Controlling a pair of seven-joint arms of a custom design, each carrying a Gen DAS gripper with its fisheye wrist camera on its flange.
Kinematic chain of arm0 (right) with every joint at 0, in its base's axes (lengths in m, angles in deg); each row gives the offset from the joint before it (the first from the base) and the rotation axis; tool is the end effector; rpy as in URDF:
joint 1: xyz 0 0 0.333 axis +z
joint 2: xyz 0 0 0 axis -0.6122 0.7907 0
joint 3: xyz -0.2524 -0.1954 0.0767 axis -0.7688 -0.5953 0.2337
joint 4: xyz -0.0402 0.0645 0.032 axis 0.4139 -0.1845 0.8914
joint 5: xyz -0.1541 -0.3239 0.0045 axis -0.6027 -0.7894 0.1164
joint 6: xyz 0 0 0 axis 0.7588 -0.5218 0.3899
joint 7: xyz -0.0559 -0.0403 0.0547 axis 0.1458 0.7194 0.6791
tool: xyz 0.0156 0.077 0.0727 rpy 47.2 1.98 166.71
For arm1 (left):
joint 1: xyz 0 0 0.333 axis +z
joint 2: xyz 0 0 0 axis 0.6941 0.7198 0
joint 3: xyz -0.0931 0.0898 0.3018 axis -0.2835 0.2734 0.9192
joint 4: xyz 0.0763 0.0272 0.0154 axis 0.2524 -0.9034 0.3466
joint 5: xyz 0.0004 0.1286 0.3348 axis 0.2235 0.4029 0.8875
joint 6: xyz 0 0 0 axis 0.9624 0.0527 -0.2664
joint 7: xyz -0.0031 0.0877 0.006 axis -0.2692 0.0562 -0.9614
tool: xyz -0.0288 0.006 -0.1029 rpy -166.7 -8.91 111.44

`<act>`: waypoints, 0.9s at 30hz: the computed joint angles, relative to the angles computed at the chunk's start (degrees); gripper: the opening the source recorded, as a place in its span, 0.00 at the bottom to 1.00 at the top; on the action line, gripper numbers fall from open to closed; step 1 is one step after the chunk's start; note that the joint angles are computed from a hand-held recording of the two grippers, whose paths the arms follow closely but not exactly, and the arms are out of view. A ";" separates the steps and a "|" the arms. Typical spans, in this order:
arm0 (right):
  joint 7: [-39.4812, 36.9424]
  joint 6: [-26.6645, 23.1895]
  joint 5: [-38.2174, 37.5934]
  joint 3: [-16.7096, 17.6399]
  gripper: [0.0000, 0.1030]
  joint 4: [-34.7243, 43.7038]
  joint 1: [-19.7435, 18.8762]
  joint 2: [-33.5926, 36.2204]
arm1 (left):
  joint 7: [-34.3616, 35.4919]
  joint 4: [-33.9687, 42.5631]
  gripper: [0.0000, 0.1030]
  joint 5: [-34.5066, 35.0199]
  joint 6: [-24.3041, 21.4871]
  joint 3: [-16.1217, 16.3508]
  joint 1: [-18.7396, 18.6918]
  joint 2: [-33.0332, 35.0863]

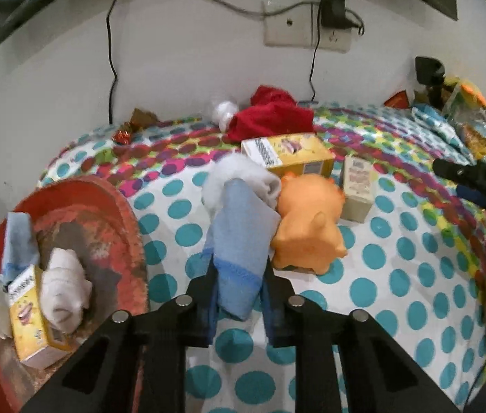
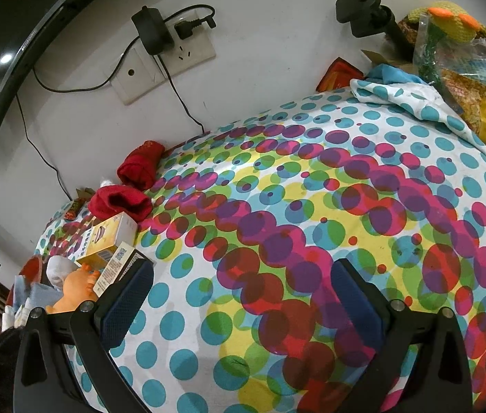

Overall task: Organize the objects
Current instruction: 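Move the left gripper to the light blue sock and grasp it, then carry the blue sock with the left gripper over the red tray and open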

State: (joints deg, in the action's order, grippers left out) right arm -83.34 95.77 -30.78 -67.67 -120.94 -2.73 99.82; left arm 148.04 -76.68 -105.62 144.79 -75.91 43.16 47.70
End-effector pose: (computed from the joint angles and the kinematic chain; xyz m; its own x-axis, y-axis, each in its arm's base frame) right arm 0.5210 0.3782 0.3728 -0.3897 -0.8453 -0.3655 -0.5317 0.5306 -0.6601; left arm 0.6481 -0.1249 0.4036 -0.4738 -0.8789 -0.0553 -0.6338 0.3840 -0.6715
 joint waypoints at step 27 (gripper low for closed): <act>-2.18 2.16 1.84 -0.50 1.00 0.23 0.00 0.51 | 22.97 -4.86 0.19 -30.36 -0.45 -2.62 9.29 -15.54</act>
